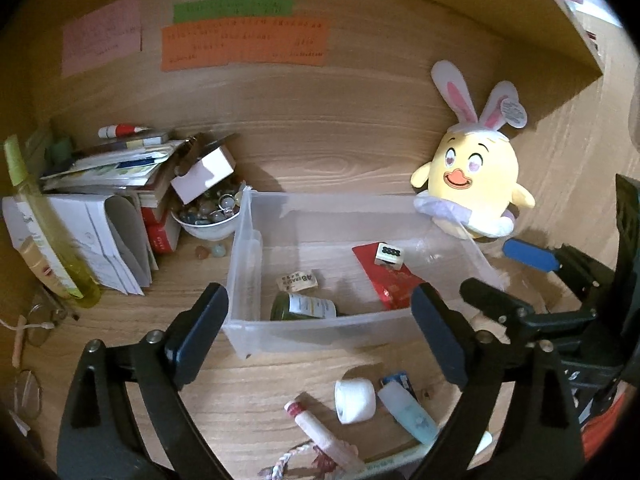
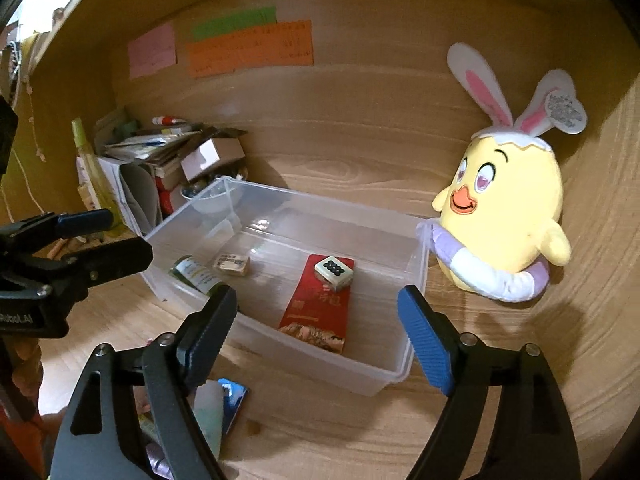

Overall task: Organize objects
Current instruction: 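Move both tools back over the remaining items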

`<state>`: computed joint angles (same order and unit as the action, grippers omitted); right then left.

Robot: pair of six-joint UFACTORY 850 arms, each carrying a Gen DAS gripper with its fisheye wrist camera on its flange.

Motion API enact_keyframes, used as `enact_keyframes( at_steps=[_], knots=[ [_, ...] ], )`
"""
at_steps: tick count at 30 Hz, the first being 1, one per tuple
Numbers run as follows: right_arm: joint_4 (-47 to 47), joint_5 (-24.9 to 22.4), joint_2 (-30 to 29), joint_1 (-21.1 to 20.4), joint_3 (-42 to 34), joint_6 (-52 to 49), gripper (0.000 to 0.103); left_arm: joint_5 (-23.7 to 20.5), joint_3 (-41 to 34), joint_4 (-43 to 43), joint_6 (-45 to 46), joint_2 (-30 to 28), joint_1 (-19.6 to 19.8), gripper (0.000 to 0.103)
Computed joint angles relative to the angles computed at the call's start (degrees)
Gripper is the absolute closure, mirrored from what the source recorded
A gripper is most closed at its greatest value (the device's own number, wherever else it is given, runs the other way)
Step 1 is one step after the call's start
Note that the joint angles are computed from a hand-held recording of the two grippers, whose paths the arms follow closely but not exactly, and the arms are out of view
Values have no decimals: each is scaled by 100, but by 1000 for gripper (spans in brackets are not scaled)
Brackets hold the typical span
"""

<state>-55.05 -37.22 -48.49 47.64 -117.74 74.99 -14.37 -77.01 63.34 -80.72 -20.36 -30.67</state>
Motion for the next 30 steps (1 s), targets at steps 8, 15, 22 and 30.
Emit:
enact_keyframes(
  at_steps=[8, 15, 22, 30],
  knots=[
    [-400, -12, 267, 147, 410, 418, 22, 25, 431, 101, -307, 249, 3, 8],
    [-156, 101, 284, 194, 570, 370, 21, 44, 742, -289, -106, 371, 49, 8],
    [545, 298, 139, 193, 563, -119, 21, 169, 924, -1688, 1077, 299, 142, 8],
    [1370, 485, -47, 213, 443, -780, 21, 235, 909, -2728, 2133, 122, 141, 8]
  ],
)
